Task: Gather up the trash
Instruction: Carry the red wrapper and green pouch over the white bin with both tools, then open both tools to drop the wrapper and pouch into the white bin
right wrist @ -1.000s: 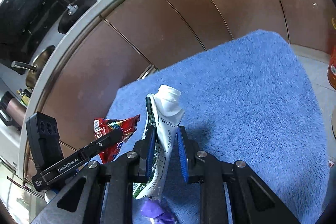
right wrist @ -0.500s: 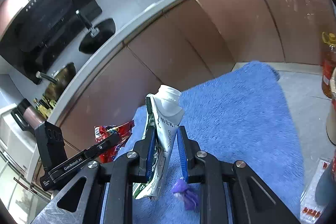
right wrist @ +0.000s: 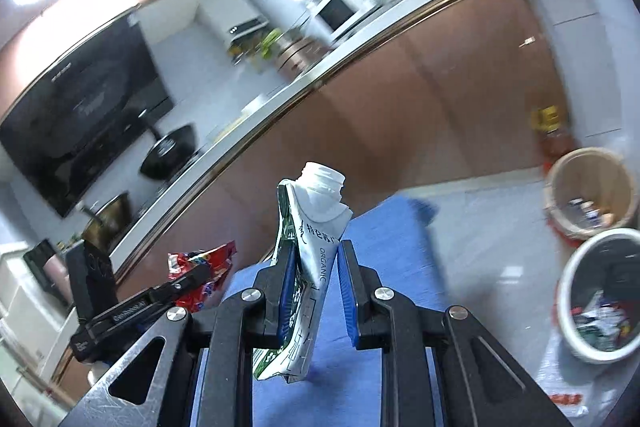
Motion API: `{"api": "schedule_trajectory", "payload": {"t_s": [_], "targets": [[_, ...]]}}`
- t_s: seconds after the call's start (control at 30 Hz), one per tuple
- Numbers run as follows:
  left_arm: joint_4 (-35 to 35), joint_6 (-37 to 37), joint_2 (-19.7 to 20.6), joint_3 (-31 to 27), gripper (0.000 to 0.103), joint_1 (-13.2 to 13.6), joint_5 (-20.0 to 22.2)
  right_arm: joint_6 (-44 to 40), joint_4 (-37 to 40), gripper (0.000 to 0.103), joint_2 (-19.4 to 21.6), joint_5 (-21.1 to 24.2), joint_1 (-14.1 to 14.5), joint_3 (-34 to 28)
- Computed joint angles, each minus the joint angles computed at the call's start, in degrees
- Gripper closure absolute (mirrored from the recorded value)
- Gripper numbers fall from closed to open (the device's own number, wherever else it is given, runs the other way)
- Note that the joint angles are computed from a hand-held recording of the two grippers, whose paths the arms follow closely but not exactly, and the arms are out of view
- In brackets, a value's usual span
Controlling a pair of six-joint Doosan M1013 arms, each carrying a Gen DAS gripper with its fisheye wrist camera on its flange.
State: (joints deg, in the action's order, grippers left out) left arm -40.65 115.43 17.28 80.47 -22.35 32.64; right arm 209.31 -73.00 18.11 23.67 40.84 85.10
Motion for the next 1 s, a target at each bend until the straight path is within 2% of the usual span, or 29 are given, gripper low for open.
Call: {"api": "schedule_trajectory", "payload": {"t_s": [0.13, 0.27, 0.47, 0.57, 0.67, 0.9, 0.97, 1.0], "targets": [[0.27, 1.52, 3.02, -3.95, 0.083, -3.48, 2.97, 0.95, -0.76, 0.083, -2.46, 9.32, 0.61, 3.15], [0.89, 1.83, 7.80, -9.48, 0.083, -7.08, 7.49, -3.36, 3.05, 0.083, -3.65, 20.15, 0.78, 4.53], [2.73, 0.56, 15.24, -17.29, 0.083, -12.02, 14.52, -10.34, 10.03, 0.083, -3.23, 32.56, -0.63, 6.05], [6.26, -0.55, 18.21, -20.03, 0.083, -14.46, 16.72, -12.17, 13.32, 0.083, -2.52, 35.59, -1.89, 6.92], [9.74, -2.21, 21.11, -22.93, 0.083, -16.38, 18.45, -12.57, 15.85, 0.083, -2.10, 35.51, -3.47, 8.33], [12.10, -7.36, 26.95, -30.02, 0.080, -17.93, 23.48, -12.53, 19.93, 0.082, -1.60, 34.91, -5.48, 10.69], [11.40, -7.84, 27.87, -31.18, 0.076, -17.97, 24.83, -13.10, 20.88, 0.082, -1.33, 35.11, -5.98, 10.91], [11.19, -8.13, 28.36, -31.89, 0.068, -18.08, 25.29, -13.18, 21.23, 0.082, -1.29, 34.75, -6.23, 11.08]]}}
